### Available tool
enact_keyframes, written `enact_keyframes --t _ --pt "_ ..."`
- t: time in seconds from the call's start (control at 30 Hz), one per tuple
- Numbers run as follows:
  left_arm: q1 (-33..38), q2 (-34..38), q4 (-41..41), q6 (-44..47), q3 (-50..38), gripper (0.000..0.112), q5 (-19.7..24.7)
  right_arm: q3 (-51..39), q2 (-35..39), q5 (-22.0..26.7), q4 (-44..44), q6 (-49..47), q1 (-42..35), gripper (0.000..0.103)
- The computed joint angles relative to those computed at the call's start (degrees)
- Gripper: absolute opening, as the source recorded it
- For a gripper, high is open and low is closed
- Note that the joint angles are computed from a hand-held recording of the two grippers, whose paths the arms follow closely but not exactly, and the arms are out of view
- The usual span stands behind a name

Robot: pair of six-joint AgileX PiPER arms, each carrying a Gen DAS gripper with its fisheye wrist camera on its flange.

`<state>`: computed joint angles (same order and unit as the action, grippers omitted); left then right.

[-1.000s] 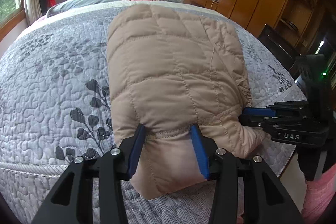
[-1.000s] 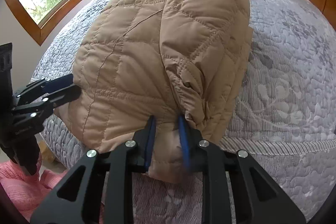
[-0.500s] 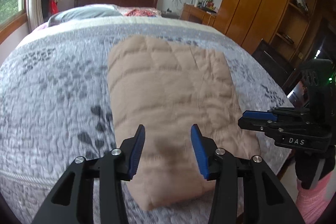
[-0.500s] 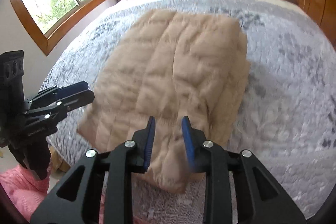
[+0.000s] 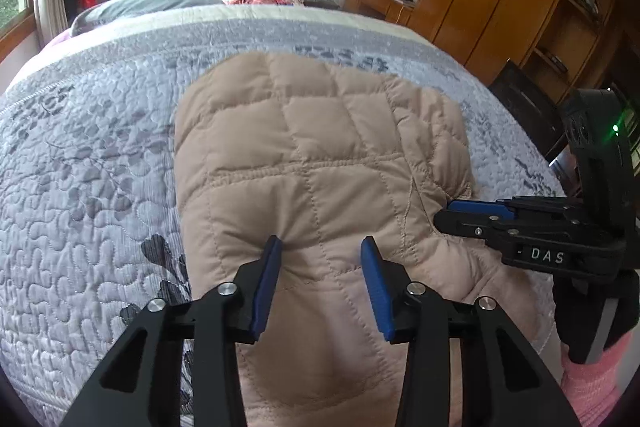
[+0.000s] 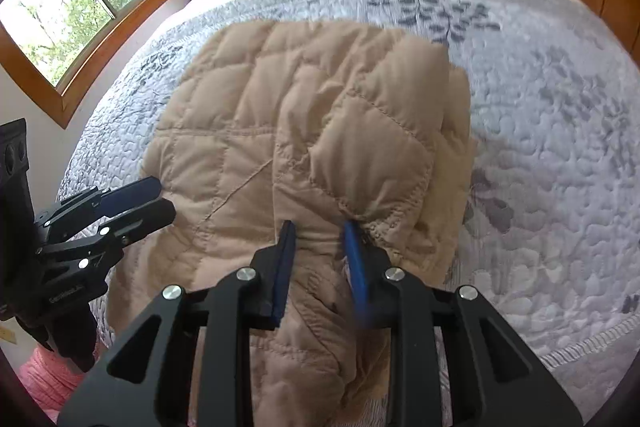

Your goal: Fold large clothes

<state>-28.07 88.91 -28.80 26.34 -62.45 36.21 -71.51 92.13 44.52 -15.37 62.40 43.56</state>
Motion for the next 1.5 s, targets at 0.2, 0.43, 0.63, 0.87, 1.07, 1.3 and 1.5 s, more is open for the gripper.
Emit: enact_keyframes --t 0.2,0.43,0.63,0.87,1.07,1.3,1.5 --pt "0.9 1.2 -1.5 1.3 -0.1 0.039 0.6 1.9 0.1 -3.6 3.4 -1.9 -1.8 0.026" --pt "3.0 -5.6 -2.1 2.4 1.8 0.055 3.5 5.9 -6.6 -7.1 2.2 0.3 -0.5 0.066" --pt "8.4 -8.8 -3.9 7.1 2.9 0.071 5.5 9.9 -12.5 -6.6 -5.2 7.4 1.6 0.090" --pt "14.1 -6.5 -9.5 14.0 3.1 0.078 8.9 20.9 -17.5 -19.0 7.5 0.9 -4.9 0.091" --pt "18.0 -1.8 -16.1 20.1 1.3 0.080 15.4 26.2 -18.3 -26.6 23.5 -13.1 -8.4 0.092" --pt "18.5 2.8 -18.3 22.0 -0.7 0.081 17.9 28.6 -15.8 -30.3 43.7 -32.8 -10.2 0.092" --pt "17.9 6.1 -20.5 24.1 -2.0 0.084 19.1 29.3 -13.8 -31.1 63.9 -53.5 -12.0 0.096"
